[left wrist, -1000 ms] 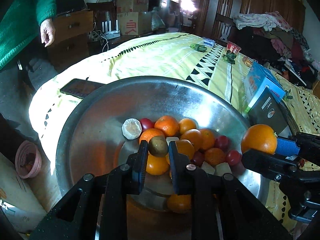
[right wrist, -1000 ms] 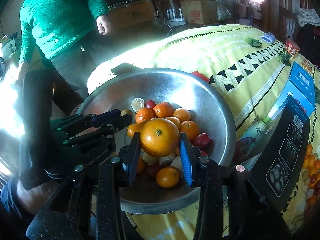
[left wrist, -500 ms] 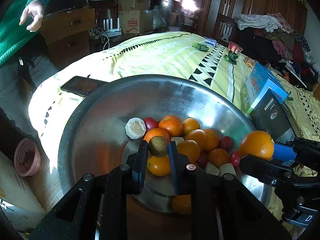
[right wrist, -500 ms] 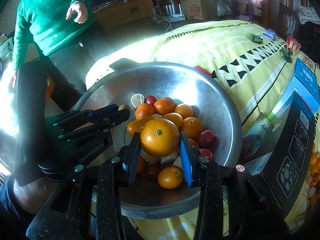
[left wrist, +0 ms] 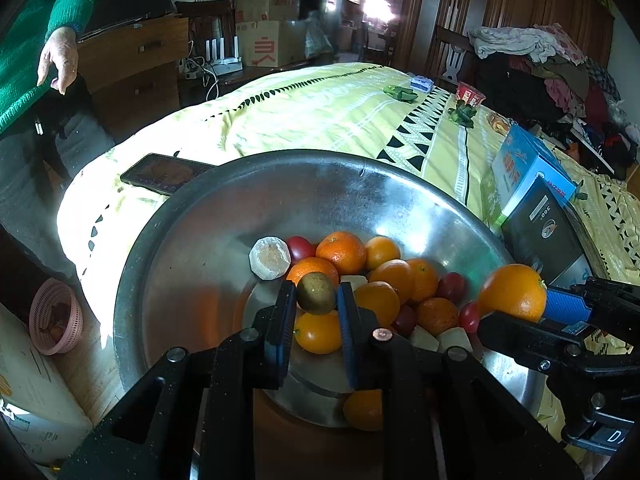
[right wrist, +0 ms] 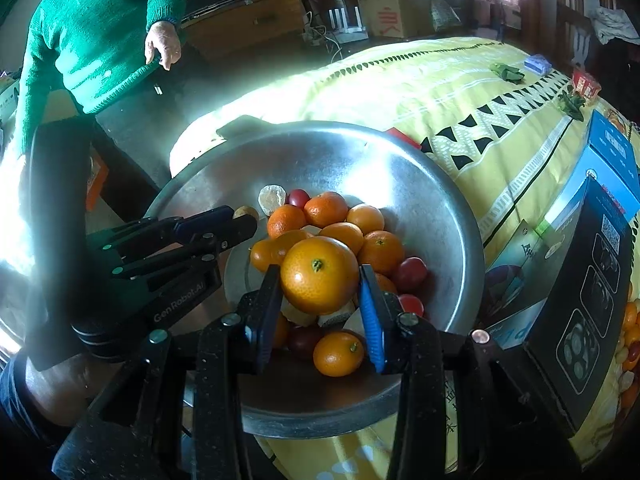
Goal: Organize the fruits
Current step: 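Lower both tools into the bowl and open them to release the fruit, then move both open tools back over the fruit spread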
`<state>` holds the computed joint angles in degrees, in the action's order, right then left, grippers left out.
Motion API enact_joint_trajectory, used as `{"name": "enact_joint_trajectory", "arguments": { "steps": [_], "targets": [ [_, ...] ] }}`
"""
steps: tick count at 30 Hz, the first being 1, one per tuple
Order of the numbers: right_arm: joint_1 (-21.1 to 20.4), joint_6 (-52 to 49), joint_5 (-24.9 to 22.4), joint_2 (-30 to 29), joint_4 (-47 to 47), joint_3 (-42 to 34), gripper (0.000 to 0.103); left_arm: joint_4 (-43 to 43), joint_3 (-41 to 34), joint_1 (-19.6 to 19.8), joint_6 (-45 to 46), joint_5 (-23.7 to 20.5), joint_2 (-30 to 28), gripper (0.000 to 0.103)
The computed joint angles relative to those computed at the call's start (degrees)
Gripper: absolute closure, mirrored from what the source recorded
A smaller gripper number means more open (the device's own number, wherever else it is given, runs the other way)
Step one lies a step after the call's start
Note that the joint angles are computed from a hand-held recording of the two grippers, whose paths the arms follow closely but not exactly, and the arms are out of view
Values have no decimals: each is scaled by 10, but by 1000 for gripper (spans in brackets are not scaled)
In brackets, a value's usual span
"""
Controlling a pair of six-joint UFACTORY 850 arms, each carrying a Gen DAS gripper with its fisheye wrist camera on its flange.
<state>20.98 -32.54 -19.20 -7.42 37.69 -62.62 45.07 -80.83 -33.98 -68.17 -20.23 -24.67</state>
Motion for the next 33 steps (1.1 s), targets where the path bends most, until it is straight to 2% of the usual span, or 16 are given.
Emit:
{"name": "enact_joint_trajectory", "arguments": {
  "steps": [9, 12, 14, 16, 18, 20, 23, 26, 30, 32, 33],
  "targets": [
    [-2, 1, -9, -6, 2, -3, 65, -9, -9, 1, 10, -8, -5, 83],
    [-2, 1, -11, -8, 3, -5, 63, -19, -12, 2, 20, -13, -8, 80],
    [-3, -4, -14, -9, 12, -5, 63, -15, -11, 1, 13, -18, -7, 68],
    [-3, -1, -19, -8, 8, -5, 63, -9, -12, -1, 6, -26, -7, 60],
    [-2, -2, -13, 0, 9, 1, 57, -2, -14, -3, -2, -38, -7, 52],
    [-3, -15, -3, 15, 22, 11, 52, 5, -18, -7, -15, -57, -8, 39],
    [-3, -30, 12, 45, 35, 28, 49, 47, -17, -17, -64, -80, -1, 25],
    [-4, -43, 33, 83, 45, 53, 46, 98, -22, -33, -99, -112, 5, 23],
    [-6, -6, 71, 140, 0, 94, 40, 159, -37, -62, -128, -149, 10, 20],
    [-11, 16, 84, 169, -19, 115, 35, 186, -45, -77, -140, -164, 10, 8],
    [-14, 37, 91, 184, -38, 125, 33, 199, -50, -85, -145, -169, 10, 8]
  ]
}}
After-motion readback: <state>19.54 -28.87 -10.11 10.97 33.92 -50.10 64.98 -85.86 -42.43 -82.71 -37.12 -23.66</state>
